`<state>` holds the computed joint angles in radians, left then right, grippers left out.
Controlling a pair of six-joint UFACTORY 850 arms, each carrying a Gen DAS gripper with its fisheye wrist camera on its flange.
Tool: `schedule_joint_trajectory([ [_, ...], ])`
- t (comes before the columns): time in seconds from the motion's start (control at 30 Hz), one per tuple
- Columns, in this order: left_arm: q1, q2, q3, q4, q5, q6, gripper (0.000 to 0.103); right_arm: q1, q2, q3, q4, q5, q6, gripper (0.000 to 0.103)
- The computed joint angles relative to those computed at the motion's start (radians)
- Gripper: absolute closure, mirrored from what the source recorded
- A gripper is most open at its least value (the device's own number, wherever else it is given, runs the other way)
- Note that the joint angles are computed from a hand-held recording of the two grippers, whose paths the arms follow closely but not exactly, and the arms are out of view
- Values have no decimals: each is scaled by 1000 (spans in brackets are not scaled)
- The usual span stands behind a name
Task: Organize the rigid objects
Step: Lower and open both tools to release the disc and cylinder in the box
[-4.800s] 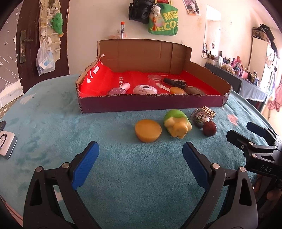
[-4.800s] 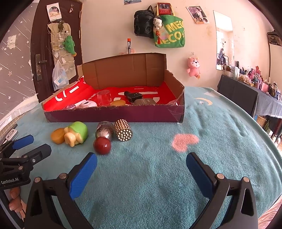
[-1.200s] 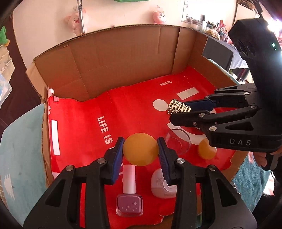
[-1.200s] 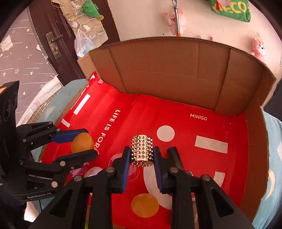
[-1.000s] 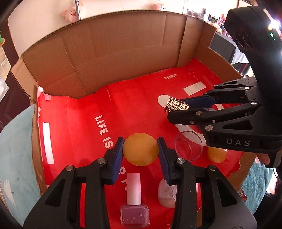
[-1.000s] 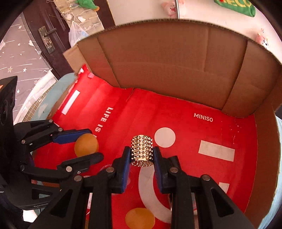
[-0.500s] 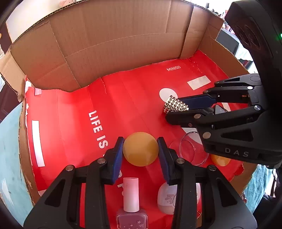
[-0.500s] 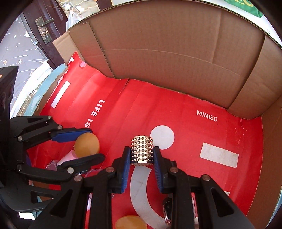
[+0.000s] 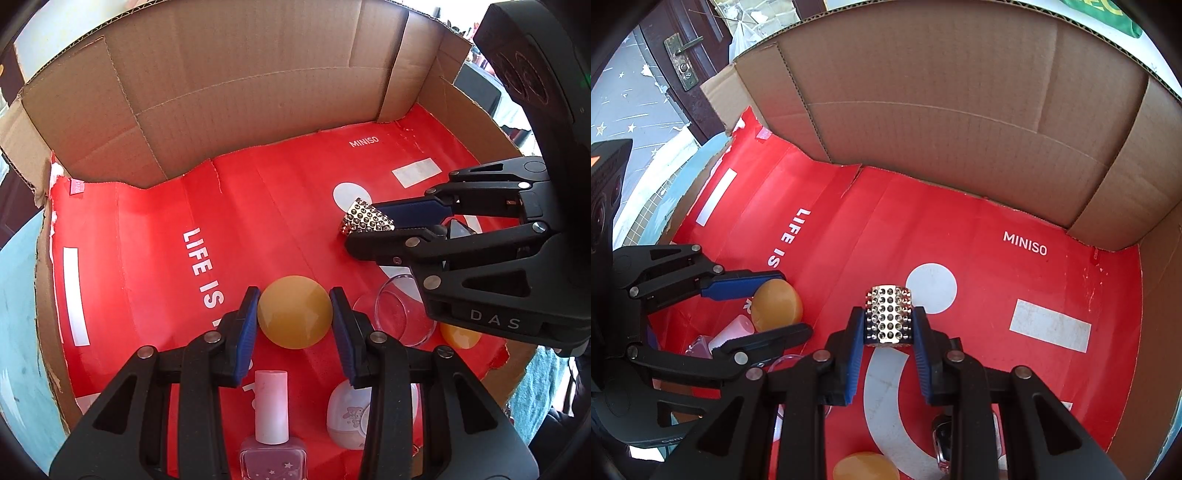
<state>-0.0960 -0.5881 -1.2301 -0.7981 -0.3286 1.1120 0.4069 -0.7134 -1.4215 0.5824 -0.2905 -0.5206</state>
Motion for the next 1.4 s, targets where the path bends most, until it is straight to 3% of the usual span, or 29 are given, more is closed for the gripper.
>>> schedule_joint_trajectory([
  [0.27, 5, 0, -1, -9, -11, 0, 66, -1, 1, 2, 14, -3, -11, 74],
  [0.4, 8, 2, 2, -23, -13, 10, 59, -3, 0, 2, 24, -3, -22, 73],
  [0.9, 14, 23, 18, -30, -15, 3, 57, -11, 10, 11, 65, -3, -52, 65],
  [1.03, 22, 48, 40, -102, -13, 73, 46, -11, 21, 22, 68, 5, -55, 64],
  [1.27, 38, 111, 97, -227, -10, 176, 45, -14, 68, 66, 146, 27, -112, 62],
  [1.4, 52, 157, 143, -356, -18, 285, 38, -19, 123, 124, 271, 58, -224, 59],
])
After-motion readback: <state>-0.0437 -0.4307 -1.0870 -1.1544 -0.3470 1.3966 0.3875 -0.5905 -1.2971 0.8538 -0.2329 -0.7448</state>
